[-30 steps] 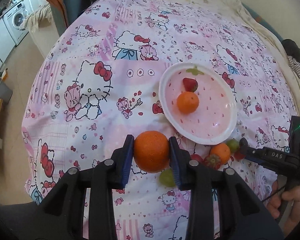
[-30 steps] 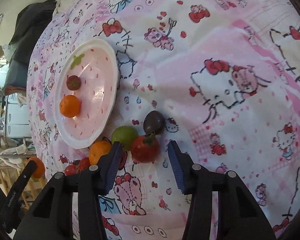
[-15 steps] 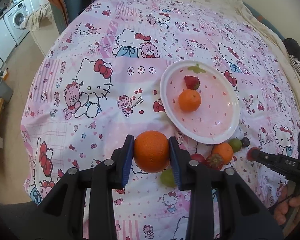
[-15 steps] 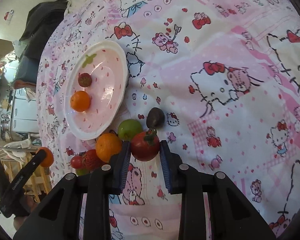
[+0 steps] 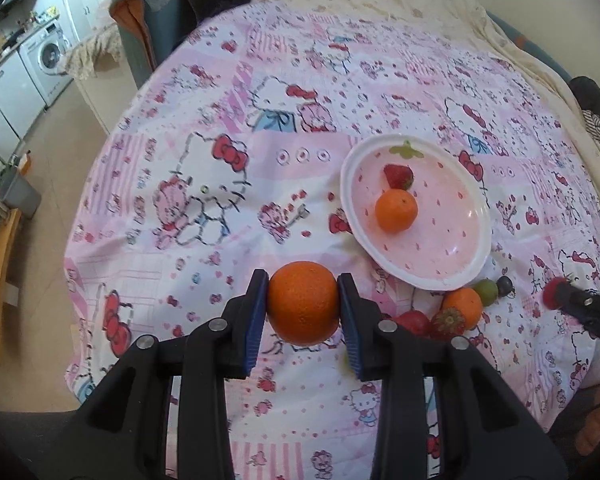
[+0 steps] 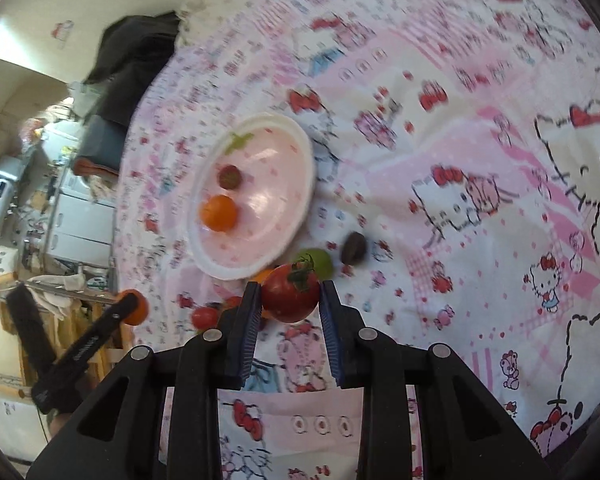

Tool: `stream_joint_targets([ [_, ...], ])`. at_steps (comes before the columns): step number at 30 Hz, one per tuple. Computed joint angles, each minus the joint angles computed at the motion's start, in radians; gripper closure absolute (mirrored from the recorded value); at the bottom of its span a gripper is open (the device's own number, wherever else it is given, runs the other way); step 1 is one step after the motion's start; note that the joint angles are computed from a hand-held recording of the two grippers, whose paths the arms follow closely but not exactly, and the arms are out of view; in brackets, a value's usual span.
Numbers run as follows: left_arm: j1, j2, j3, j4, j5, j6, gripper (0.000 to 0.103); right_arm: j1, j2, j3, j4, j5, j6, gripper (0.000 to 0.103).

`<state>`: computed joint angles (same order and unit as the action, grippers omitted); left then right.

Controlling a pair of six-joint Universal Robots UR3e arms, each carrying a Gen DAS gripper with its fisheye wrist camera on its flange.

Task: Organize fruits
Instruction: 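Carry the orange with the left gripper while the right gripper carries the tomato over the plate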

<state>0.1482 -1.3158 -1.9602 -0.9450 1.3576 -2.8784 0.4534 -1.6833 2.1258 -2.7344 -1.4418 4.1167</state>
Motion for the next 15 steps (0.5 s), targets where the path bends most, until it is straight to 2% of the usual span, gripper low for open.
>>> stream_joint_targets([
  [8, 0.053, 0.067, -0.036, 0.054, -0.011, 0.017, 0.073, 0.052, 0.0, -0.067, -0.074, -0.094, -0.015, 0.072],
  [15, 0.08, 0.075, 0.075, 0.002, -0.065, 0.02, 0.073, 0.082, 0.013, -0.174, -0.087, -0.158, -0.096, 0.072],
])
